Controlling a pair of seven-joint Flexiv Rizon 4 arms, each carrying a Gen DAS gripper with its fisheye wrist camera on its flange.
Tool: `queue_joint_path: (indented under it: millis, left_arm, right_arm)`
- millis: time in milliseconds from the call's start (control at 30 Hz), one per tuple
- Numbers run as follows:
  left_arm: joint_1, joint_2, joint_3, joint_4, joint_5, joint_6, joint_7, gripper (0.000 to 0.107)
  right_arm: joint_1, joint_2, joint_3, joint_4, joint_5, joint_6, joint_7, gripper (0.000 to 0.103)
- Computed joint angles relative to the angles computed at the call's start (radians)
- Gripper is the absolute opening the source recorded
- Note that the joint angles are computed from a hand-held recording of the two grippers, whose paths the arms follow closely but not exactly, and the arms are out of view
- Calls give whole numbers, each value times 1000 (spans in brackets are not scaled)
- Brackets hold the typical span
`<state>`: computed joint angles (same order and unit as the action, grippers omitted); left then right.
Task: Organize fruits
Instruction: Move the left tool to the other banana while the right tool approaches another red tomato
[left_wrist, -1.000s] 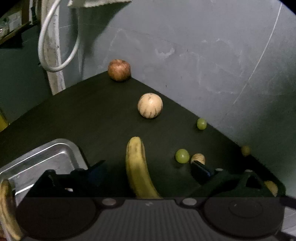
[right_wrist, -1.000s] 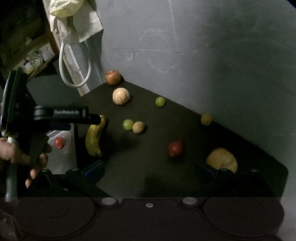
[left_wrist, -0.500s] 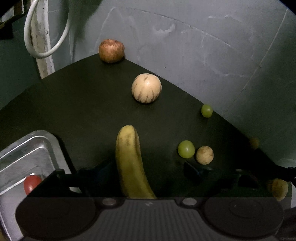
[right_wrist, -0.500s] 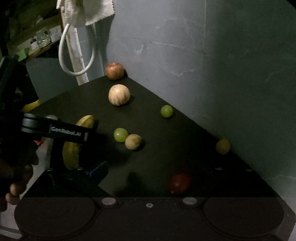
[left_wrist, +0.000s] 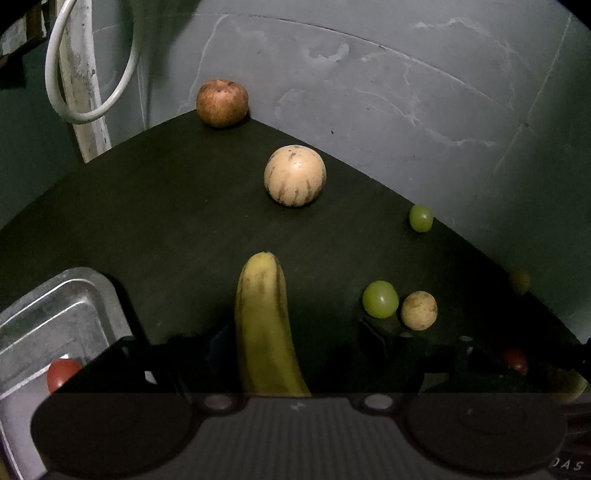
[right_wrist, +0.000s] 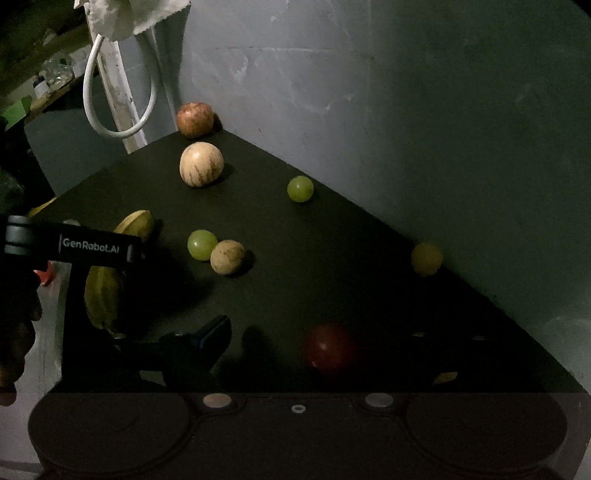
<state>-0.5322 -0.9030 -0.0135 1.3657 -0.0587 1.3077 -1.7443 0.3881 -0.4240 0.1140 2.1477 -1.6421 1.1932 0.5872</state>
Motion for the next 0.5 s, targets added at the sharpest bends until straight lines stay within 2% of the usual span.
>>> queue_joint_path:
  millis: [133, 200, 433, 500]
  left_arm:
    - [-5, 0, 12, -1, 7, 1, -6, 69]
    - [-8, -2, 17, -4, 11, 1, -10, 62]
    - [-8, -2, 26, -11, 18, -10, -20, 48]
    - [-10, -2, 31, -16, 23, -16, -23, 39]
  right_arm:
    - [-3, -2, 1, 5, 13, 12, -5, 76]
    - [-2, -1, 1, 8, 19, 13, -11, 65]
    - [16, 1, -4, 18, 84, 1, -49, 47]
    - [25, 3, -7, 21, 95, -12, -52, 36]
